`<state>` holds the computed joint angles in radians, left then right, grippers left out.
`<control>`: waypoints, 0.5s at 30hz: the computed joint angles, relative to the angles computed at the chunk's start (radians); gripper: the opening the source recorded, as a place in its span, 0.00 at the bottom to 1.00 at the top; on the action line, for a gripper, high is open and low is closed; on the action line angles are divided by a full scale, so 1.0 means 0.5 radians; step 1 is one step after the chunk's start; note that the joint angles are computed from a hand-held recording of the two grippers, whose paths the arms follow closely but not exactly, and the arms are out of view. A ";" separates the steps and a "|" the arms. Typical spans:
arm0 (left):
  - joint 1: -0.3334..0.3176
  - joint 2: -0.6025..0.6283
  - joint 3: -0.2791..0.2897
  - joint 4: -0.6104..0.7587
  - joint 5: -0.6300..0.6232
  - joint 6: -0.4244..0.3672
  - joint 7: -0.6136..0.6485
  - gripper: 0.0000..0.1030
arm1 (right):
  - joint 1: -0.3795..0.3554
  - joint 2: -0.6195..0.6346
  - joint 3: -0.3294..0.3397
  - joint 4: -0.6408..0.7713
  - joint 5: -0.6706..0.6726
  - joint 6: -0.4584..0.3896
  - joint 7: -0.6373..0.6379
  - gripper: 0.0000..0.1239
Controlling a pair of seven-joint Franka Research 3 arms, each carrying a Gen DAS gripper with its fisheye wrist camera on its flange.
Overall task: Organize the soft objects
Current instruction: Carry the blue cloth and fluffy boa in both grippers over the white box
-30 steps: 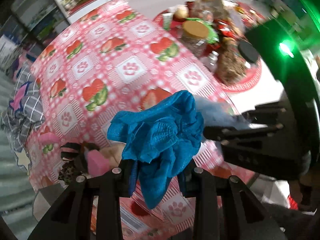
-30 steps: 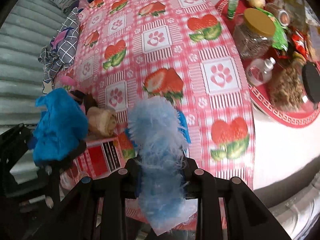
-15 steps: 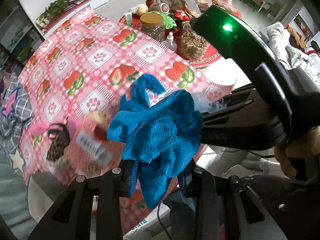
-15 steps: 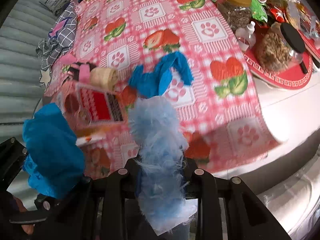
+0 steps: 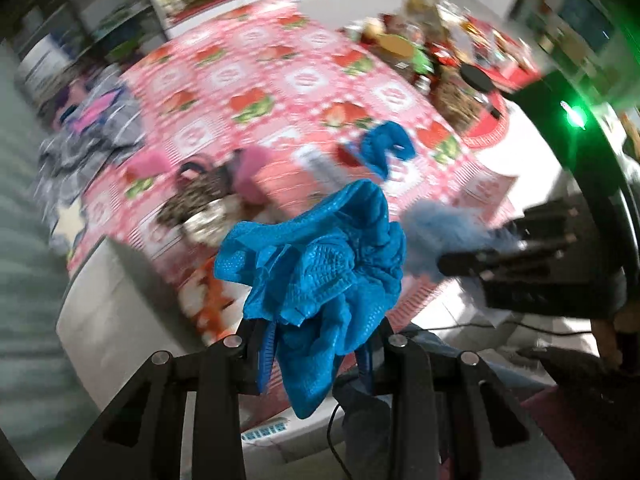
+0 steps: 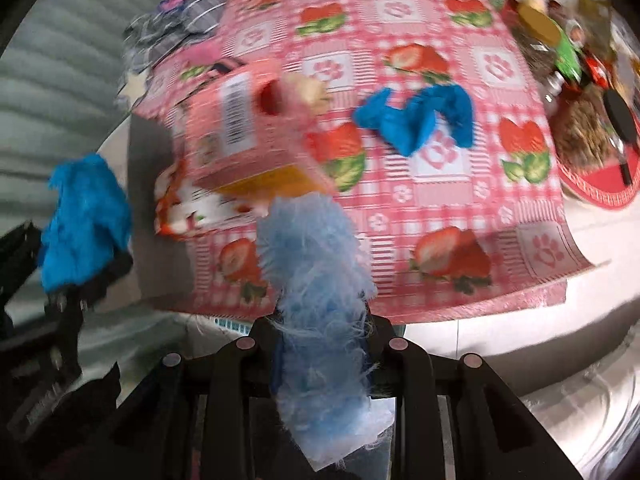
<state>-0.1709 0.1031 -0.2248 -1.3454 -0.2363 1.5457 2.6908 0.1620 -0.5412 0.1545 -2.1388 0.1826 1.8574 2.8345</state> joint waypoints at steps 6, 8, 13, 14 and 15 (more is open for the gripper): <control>0.059 0.236 0.026 0.311 0.018 -0.068 -0.266 0.35 | 0.053 0.264 -0.007 0.272 -0.054 -0.041 -0.177 0.24; 0.086 0.312 0.026 0.413 0.028 -0.074 -0.346 0.35 | 0.071 0.344 -0.015 0.364 -0.077 -0.067 -0.235 0.24; 0.137 0.474 0.020 0.631 0.071 -0.098 -0.522 0.35 | 0.111 0.530 -0.039 0.595 -0.132 -0.138 -0.365 0.24; 0.150 0.491 0.021 0.651 0.078 -0.093 -0.551 0.35 | 0.119 0.569 -0.045 0.643 -0.140 -0.153 -0.394 0.24; 0.159 0.517 0.022 0.687 0.084 -0.096 -0.586 0.35 | 0.126 0.603 -0.052 0.683 -0.145 -0.164 -0.420 0.24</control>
